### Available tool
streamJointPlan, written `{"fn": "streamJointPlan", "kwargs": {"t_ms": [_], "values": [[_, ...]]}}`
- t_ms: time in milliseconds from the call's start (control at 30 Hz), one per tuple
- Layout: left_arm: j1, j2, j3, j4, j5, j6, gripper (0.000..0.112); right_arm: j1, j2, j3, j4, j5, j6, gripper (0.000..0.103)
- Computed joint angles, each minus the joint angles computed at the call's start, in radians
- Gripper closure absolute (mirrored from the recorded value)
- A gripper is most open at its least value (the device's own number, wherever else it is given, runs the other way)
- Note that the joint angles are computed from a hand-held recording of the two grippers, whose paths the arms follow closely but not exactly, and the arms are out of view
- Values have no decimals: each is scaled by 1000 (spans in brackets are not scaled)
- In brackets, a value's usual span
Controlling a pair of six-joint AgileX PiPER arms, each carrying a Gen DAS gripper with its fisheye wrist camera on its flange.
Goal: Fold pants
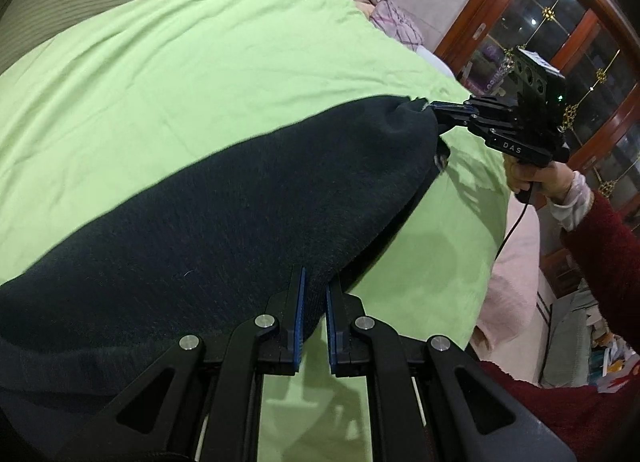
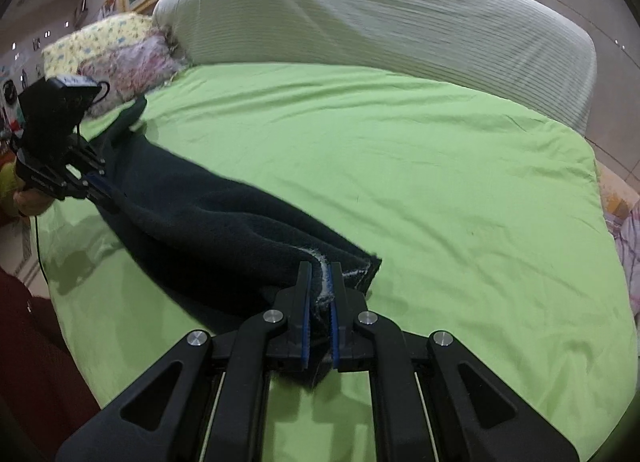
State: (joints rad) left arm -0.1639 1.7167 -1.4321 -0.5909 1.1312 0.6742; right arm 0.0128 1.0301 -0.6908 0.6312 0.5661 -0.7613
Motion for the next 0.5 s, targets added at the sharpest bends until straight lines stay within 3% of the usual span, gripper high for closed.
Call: {"fn": "streamJointPlan", "kwargs": {"t_ms": [133, 200, 267, 333, 433, 500], "values": [[-39, 28, 10, 29, -59, -63, 104, 83, 11, 34, -175, -80, 185, 94], [-60, 37, 16, 39, -92, -102, 104, 66, 25, 38, -162, -70, 200, 92], [-70, 34, 20, 45, -110, -136, 101, 51, 15, 49, -170, -70, 237, 76], [-70, 19, 40, 37, -126, -151, 87, 26, -25, 72, -161, -62, 255, 65], [-51, -4, 75, -7, -132, -169, 65, -20, -112, 105, -111, -25, 256, 63], [-45, -30, 100, -18, -159, -191, 64, -27, -180, 127, -106, -16, 300, 63]]}}
